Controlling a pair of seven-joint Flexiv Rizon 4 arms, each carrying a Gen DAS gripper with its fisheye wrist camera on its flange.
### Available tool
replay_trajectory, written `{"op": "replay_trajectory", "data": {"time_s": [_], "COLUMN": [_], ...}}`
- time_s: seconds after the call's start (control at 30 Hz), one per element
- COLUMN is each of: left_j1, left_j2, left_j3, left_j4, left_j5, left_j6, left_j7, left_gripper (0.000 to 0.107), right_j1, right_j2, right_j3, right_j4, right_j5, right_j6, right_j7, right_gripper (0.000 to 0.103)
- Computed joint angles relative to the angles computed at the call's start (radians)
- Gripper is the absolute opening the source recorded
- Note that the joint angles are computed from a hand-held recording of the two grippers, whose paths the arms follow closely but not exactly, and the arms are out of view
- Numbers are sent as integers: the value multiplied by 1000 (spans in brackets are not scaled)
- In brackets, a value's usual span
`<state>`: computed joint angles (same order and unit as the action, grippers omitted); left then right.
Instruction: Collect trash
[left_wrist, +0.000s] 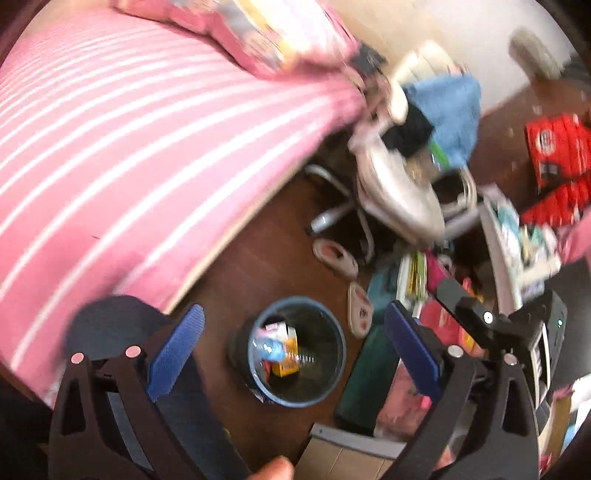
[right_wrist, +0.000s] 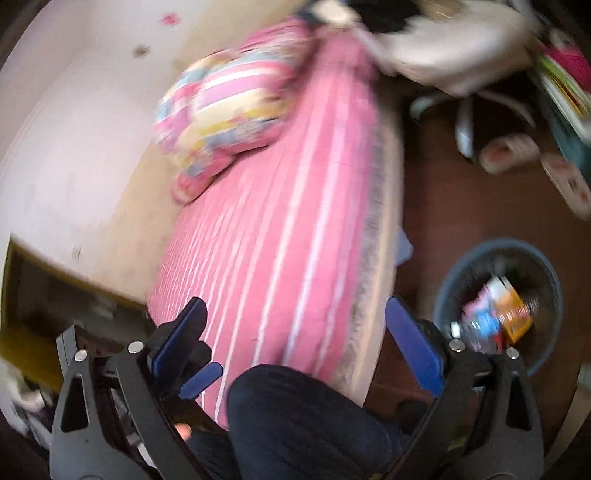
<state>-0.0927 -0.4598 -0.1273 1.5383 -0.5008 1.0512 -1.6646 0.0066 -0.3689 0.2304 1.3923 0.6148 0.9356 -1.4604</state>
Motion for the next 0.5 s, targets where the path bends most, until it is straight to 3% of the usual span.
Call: {"op": "replay_trajectory", "data": {"time_s": [0.3, 0.4, 0.5], "left_j1": [58, 56, 80], "left_j2": [171, 222, 263], "left_j3": [119, 203, 232], "left_j4": [151, 161, 173], "left_j5": [54, 207, 292], "left_j6": [72, 54, 32], "left_j7": [-126, -263, -354], "left_gripper": [97, 97, 97], "right_j1": [168, 227, 280], "right_j2": [-82, -116, -135], "right_j3": [38, 52, 55], "right_j4": [-175, -233, -257], "right_j5": [-177, -235, -288], "right_j6": [-65, -70, -46], "right_j7": [-89, -146, -197], "right_gripper": [97, 97, 97]}}
